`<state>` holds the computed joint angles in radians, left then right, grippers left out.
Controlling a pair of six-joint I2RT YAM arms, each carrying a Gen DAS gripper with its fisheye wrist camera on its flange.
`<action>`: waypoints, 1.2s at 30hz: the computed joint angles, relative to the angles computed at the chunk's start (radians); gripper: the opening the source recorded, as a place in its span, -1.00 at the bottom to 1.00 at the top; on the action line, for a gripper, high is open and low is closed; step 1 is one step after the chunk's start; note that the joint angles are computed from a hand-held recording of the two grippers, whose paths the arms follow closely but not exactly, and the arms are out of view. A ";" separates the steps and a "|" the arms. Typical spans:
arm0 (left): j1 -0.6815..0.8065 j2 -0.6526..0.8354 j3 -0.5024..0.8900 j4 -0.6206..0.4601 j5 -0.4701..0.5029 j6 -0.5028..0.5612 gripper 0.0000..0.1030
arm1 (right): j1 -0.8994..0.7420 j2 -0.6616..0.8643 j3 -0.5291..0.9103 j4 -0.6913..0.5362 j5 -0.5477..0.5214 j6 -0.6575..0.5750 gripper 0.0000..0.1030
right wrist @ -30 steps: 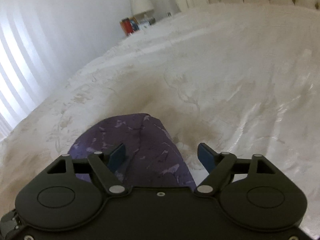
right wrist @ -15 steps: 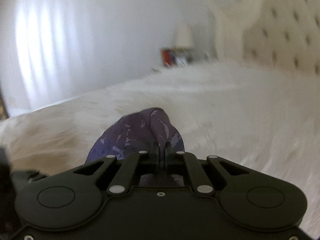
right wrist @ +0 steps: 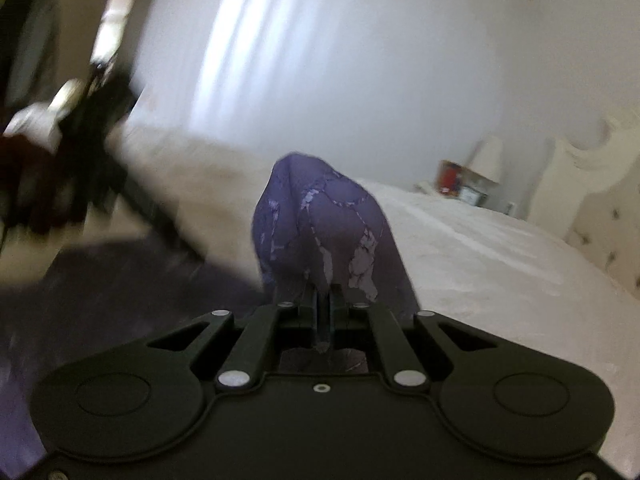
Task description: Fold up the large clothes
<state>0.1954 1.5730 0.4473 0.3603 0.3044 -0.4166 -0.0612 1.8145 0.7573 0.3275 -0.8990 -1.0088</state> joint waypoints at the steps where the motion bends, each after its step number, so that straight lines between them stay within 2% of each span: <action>1: 0.029 -0.034 -0.030 0.006 0.042 -0.019 0.72 | -0.005 -0.008 -0.029 -0.017 0.005 -0.062 -0.77; 3: 0.075 -0.086 -0.074 0.021 0.123 -0.072 0.95 | -0.011 -0.006 -0.076 -0.056 0.033 -0.164 -0.74; 4: 0.089 -0.095 -0.084 0.028 0.149 -0.096 1.00 | -0.018 -0.002 -0.094 -0.069 0.046 -0.205 -0.72; 7: 0.072 -0.071 -0.070 0.040 0.150 -0.130 1.00 | -0.028 0.017 -0.131 -0.092 0.093 -0.268 -0.68; 9: 0.033 -0.014 -0.035 0.043 0.132 -0.124 1.00 | -0.038 0.013 -0.146 -0.103 0.112 -0.252 -0.62; 10: 0.022 0.032 0.001 0.039 0.131 -0.123 1.00 | -0.047 0.007 -0.139 -0.124 0.113 -0.223 -0.45; 12: -0.002 0.097 0.030 0.057 0.113 -0.136 0.99 | -0.074 -0.022 -0.127 -0.214 0.111 -0.145 0.57; 13: -0.007 0.105 0.017 0.071 0.108 -0.145 0.99 | -0.093 -0.028 -0.108 -0.274 0.094 -0.096 0.73; 16: -0.039 0.165 0.003 0.150 0.096 -0.189 0.96 | -0.155 -0.011 -0.033 -0.462 0.020 0.020 0.75; 17: -0.048 0.174 -0.004 0.167 0.097 -0.201 0.86 | -0.157 0.005 -0.011 -0.493 0.005 0.098 0.79; 18: -0.055 0.193 0.002 0.181 0.102 -0.209 0.44 | -0.168 0.031 0.024 -0.536 -0.013 0.147 0.82; 19: -0.060 0.184 0.000 0.165 0.106 -0.211 0.23 | -0.173 0.063 0.058 -0.577 -0.035 0.198 0.82; 21: -0.068 0.190 0.016 0.140 0.117 -0.214 -0.32 | -0.156 0.117 0.093 -0.573 -0.067 0.365 0.82; 23: -0.082 0.177 -0.004 0.174 0.106 -0.232 -0.64 | -0.134 0.174 0.133 -0.544 -0.089 0.529 0.82; 26: -0.111 0.126 -0.041 0.206 0.073 -0.263 -0.69 | -0.101 0.228 0.162 -0.452 -0.102 0.747 0.81; 27: -0.119 0.106 -0.053 0.216 0.074 -0.281 -0.69 | -0.089 0.228 0.160 -0.421 -0.102 0.805 0.72; 28: -0.127 0.081 -0.065 0.223 0.073 -0.302 -0.70 | -0.074 0.226 0.168 -0.392 -0.089 0.867 0.59; 29: -0.136 0.049 -0.080 0.230 0.068 -0.325 -0.70 | -0.059 0.222 0.180 -0.377 -0.079 0.912 0.16; 30: -0.151 -0.001 -0.105 0.238 0.054 -0.352 -0.71 | -0.052 0.211 0.192 -0.379 -0.067 0.920 -0.21; 31: -0.168 -0.044 -0.126 0.248 0.036 -0.373 -0.71 | -0.044 0.173 0.180 -0.353 -0.040 0.922 -0.33; 34: -0.266 -0.219 -0.222 0.285 -0.062 -0.413 -0.71 | -0.053 0.029 0.090 -0.271 -0.022 0.808 -0.35; 36: -0.375 -0.285 -0.288 0.312 -0.173 -0.405 -0.70 | -0.095 -0.021 0.067 -0.315 -0.058 0.702 -0.35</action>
<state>-0.1792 1.2879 0.1594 0.6721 0.1318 -0.8221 -0.1559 1.7938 0.8245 0.0125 -0.9575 -0.3068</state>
